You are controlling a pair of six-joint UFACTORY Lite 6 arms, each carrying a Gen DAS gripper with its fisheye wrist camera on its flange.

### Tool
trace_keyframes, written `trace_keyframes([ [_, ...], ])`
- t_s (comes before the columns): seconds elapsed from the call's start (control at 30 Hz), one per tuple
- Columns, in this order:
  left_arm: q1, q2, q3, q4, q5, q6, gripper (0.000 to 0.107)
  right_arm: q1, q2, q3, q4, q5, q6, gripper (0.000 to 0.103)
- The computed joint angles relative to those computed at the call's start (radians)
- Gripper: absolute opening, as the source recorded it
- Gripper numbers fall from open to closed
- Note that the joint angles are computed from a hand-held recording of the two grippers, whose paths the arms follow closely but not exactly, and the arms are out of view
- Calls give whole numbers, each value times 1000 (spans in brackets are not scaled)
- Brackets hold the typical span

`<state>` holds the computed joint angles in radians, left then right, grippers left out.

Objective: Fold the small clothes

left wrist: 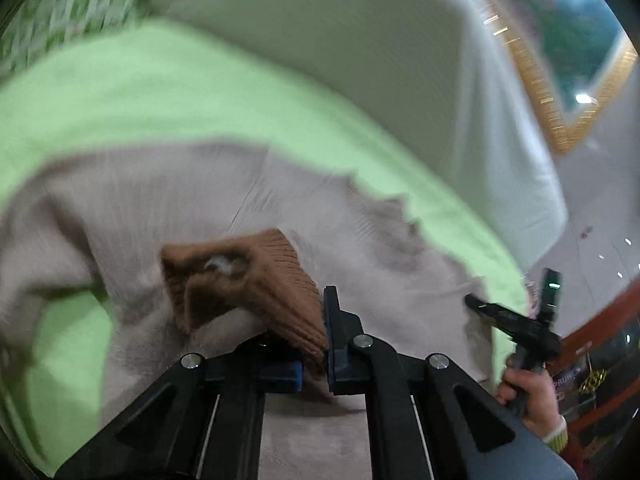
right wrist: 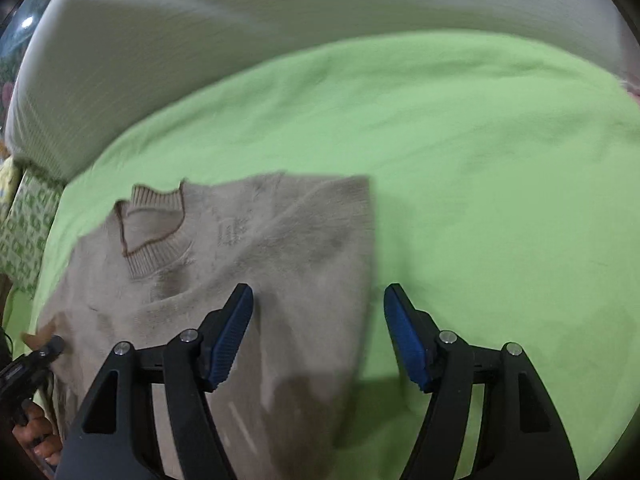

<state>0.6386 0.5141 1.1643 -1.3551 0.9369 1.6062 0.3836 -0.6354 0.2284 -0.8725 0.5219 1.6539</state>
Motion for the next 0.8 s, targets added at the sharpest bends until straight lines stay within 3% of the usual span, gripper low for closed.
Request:
trace_keyframes([
  [0.03,33,-30,-28,-20,40,50,6,12,-18,7,-21,21,14,11],
  [0.1,89,-51,-57,-16,74,111,6,78,-106,8,-39,117,43,11],
  [0.2,60,26,-35,-30,-7,162,6,156,-86,27,-93,252,102,9],
  [0.33,31,59,-11,-62,-70,199,6,66,-49,-20,-111,173,126,9],
  [0.47,8,-54,-57,-155,-35,344,6,132,-98,-30,-104,256,155,9],
  [0.57,-67,-2,7,-70,-205,240,9,103,-7,7,-81,221,126,11],
  [0.63,-82,50,41,14,-298,155,25,117,45,37,-79,226,150,19],
  [0.7,-26,98,80,116,-268,47,25,206,88,88,-44,352,184,48],
  [0.73,5,100,89,132,-219,19,29,262,96,104,-44,405,220,68],
  [0.8,59,48,46,146,-185,11,39,431,60,117,-49,512,304,73],
])
